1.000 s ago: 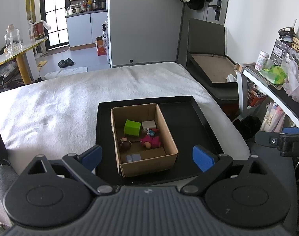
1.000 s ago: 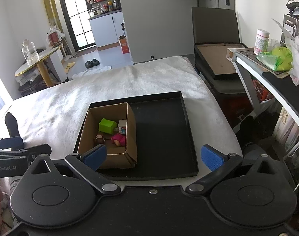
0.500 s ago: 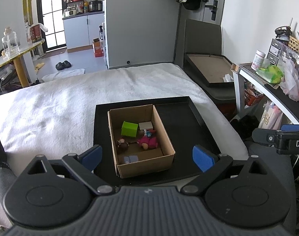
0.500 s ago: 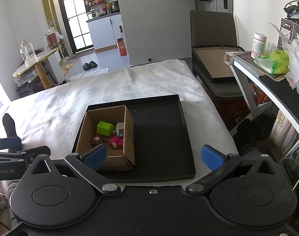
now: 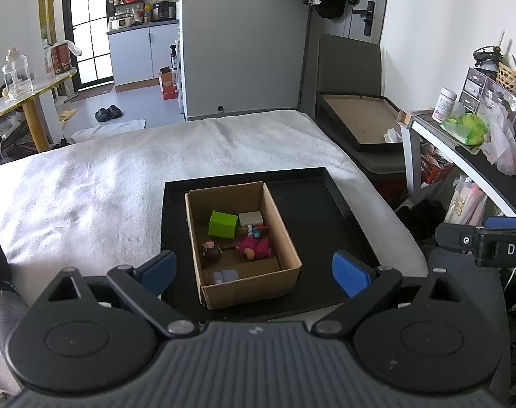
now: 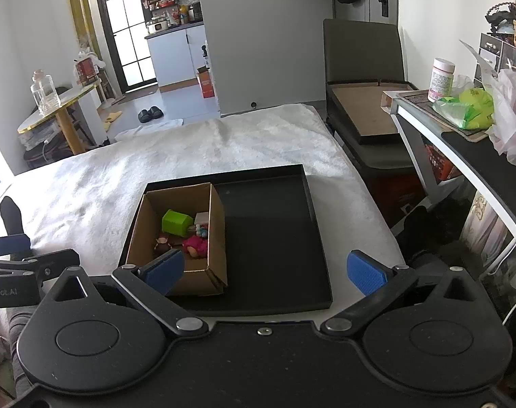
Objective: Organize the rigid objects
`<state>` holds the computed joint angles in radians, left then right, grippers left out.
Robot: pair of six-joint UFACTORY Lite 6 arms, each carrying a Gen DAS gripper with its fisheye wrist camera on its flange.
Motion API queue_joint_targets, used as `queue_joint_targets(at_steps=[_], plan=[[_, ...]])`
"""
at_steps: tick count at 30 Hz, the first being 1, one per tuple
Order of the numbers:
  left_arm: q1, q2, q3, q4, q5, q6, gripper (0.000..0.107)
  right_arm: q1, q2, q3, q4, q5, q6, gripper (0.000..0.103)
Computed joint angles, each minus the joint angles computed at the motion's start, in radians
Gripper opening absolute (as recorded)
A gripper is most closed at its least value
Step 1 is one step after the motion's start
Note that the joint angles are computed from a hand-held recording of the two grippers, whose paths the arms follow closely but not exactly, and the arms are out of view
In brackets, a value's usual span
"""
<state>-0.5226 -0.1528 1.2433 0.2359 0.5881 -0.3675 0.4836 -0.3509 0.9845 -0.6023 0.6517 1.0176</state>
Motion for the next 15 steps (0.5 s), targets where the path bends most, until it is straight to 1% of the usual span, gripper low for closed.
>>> queue_joint_targets(at_steps=[15], plan=[[0.0, -0.005, -0.013, -0.007, -0.007, 0.005, 0.098, -0.003, 0.007, 0.01, -0.012, 0.01, 0.003, 0.103]])
